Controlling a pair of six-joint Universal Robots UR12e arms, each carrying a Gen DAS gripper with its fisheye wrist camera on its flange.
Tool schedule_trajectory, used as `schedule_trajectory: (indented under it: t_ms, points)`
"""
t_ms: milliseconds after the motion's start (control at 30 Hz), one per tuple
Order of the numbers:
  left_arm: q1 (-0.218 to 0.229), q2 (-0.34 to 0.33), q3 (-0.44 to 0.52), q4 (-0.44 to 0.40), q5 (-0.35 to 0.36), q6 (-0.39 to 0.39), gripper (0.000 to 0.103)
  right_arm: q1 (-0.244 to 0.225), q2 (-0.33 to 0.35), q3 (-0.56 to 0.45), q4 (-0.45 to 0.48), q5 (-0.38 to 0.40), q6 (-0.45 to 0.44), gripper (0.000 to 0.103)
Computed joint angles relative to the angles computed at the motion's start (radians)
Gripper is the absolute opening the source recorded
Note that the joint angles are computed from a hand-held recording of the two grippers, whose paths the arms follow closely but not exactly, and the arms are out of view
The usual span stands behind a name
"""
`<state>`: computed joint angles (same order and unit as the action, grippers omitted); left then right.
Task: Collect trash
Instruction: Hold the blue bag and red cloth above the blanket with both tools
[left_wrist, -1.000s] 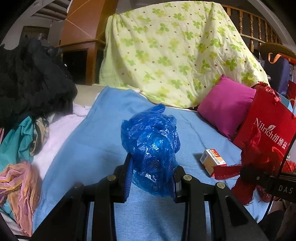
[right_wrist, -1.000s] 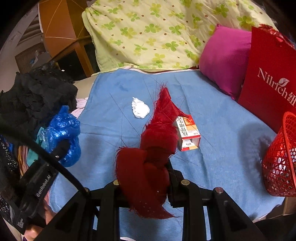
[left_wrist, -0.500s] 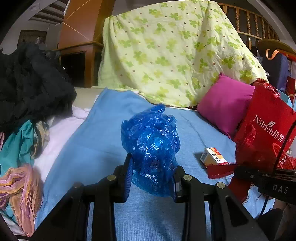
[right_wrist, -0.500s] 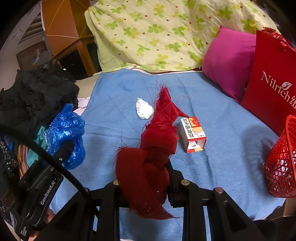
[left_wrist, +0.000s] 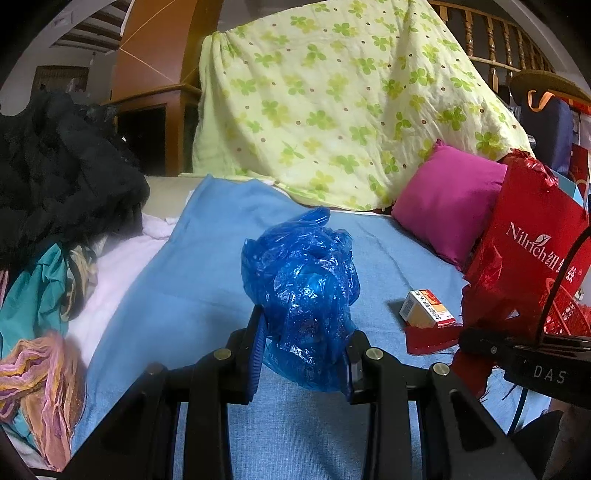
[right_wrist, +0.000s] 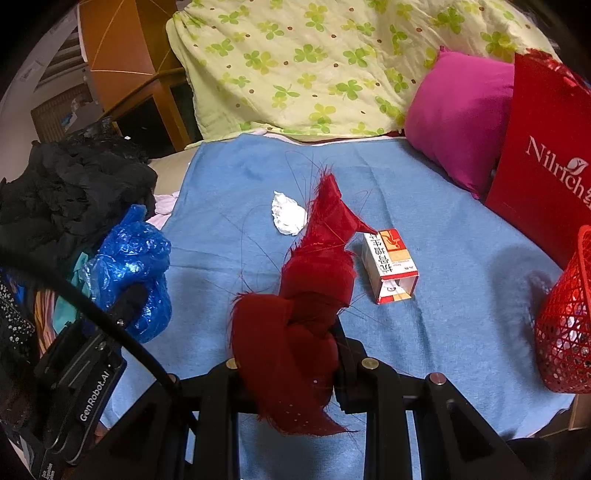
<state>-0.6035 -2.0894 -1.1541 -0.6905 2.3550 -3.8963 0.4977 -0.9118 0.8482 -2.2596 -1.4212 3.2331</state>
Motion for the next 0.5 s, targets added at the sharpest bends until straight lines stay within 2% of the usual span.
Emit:
schedule_trajectory:
  t_ms: [500]
  points:
    - [0.010,-0.010,0.017,-0.029,-0.022,0.025,0.035,-0.021,0.004,0.015,0.001,0.032,0.027,0.028]
